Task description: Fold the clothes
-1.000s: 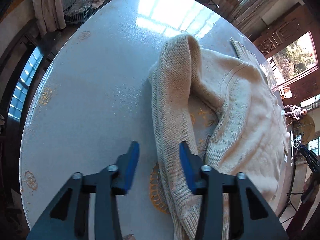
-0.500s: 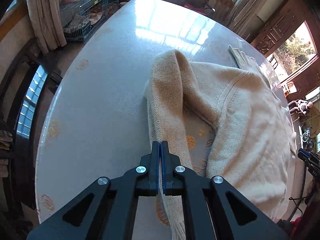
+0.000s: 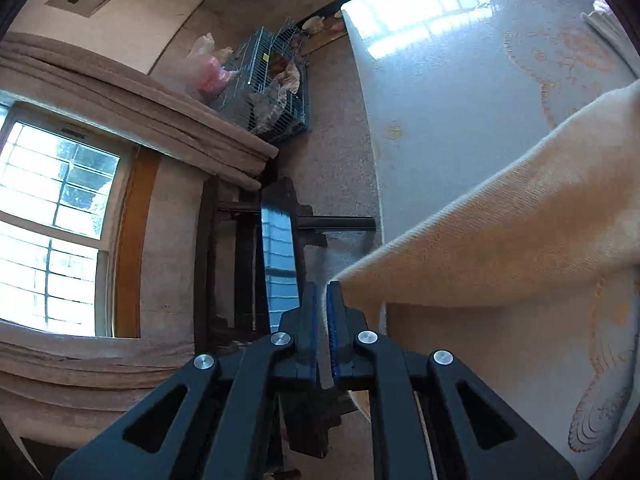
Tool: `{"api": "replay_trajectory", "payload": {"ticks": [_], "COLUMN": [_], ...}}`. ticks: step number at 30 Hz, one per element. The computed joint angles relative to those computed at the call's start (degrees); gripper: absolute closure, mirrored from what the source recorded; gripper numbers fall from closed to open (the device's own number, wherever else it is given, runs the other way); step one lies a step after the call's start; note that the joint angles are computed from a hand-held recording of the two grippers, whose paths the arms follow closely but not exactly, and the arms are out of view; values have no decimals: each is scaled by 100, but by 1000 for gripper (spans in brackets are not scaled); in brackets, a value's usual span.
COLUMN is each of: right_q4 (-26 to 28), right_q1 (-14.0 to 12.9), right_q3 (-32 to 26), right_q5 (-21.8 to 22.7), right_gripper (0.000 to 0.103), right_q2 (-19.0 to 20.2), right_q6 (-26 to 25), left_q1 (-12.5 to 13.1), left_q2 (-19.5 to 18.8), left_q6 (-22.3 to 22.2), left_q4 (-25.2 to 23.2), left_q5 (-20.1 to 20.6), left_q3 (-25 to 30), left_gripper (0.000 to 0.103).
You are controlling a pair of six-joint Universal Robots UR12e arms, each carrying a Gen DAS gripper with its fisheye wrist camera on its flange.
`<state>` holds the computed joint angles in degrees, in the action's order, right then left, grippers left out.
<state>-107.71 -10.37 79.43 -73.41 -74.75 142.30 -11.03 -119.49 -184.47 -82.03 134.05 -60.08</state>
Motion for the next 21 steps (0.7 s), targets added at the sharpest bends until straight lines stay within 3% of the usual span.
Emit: {"api": "replay_trajectory", "payload": {"ticks": [1, 3, 6, 10, 11, 12, 14, 17, 21], "right_q4": [19, 52, 19, 103, 132, 161, 219, 337, 369], "right_q1": [26, 77, 122, 108, 100, 93, 79, 64, 74], "right_q3": [-32, -91, -95, -121, -128, -136, -155, -193, -159], "right_q5": [-21, -69, -131, -71, -49, -28, 16, 97, 148], "right_gripper": [85, 85, 85, 85, 85, 85, 85, 85, 85], "right_q2": [31, 87, 104, 123, 128, 133, 147, 176, 149], "right_q6": [-16, -58, -151, -175, -174, -173, -160, -111, -105], "left_q1": [43, 102, 371, 648, 636, 620, 547, 328, 97], "left_q2": [-82, -219, -95, 498, 643, 783, 1026, 1184, 998], "left_q6": [212, 182, -269, -702, -706, -696, -551, -274, -425], "left_q4": [6, -336, 142, 1028, 1229, 1408, 1601, 1747, 1701], "left_q5": [244, 13, -1145, -2416, -2395, -2368, -2261, -1693, -697], "left_q3": [62, 295, 305, -511, -759, -997, -1437, -1854, -1886], "left_gripper": [94, 69, 69, 67, 59, 39, 20, 19, 19]}}
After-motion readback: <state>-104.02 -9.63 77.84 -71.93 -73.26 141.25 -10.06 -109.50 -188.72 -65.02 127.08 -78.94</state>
